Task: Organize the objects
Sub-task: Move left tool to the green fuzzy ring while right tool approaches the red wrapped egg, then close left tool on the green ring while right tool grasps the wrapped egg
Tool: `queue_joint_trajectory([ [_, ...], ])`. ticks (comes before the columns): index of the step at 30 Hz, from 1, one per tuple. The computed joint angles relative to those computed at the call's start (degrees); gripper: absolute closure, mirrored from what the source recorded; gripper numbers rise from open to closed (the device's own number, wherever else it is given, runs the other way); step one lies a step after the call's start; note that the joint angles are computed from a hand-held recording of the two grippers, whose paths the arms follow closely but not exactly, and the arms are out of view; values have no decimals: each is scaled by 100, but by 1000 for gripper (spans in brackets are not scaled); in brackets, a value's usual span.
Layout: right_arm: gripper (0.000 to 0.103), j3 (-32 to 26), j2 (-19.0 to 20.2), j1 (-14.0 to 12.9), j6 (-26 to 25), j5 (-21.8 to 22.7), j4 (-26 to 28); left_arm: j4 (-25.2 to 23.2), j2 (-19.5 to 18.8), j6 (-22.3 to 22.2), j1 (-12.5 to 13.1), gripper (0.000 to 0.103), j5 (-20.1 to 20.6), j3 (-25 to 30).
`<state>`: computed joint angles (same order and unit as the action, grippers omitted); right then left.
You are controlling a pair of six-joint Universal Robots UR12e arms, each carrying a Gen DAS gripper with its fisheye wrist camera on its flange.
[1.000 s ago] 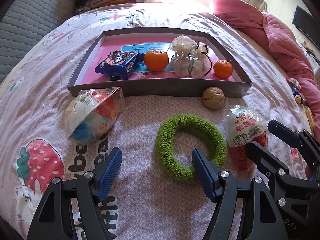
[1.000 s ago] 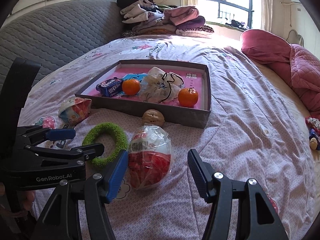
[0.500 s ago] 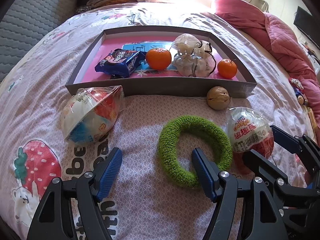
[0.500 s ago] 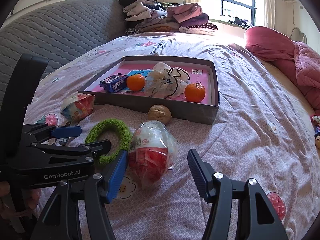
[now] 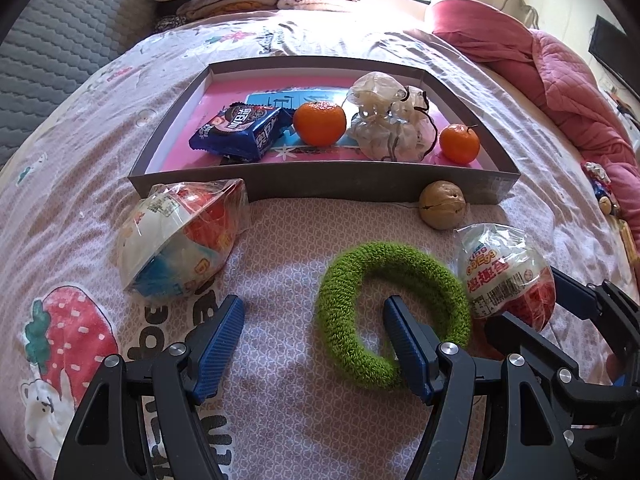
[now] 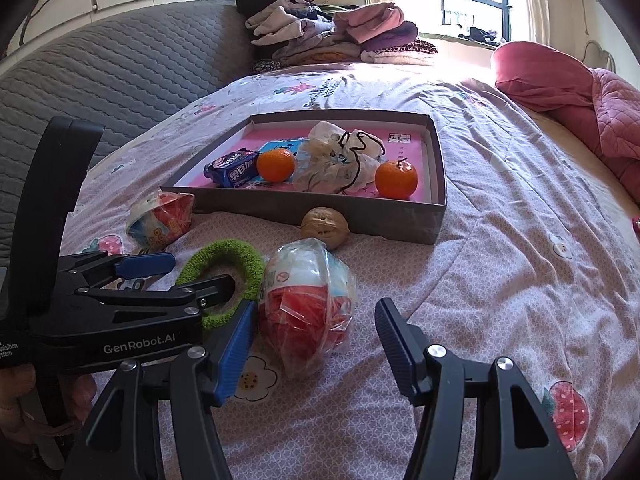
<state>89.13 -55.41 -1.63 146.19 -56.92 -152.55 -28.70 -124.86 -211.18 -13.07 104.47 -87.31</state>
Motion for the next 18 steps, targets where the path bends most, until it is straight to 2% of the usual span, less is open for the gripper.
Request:
queue_joint_trajectory([
  [3, 50, -4, -2, -4, -62, 70, 74, 68, -4, 44, -2, 33, 4, -14],
  [5, 53, 2, -6, -1, -111, 99, 102, 82, -8, 98, -12, 42, 47, -10],
  [18, 54, -6, -7, -11, -126, 139, 148, 265, 0, 281, -24, 72, -70, -47],
])
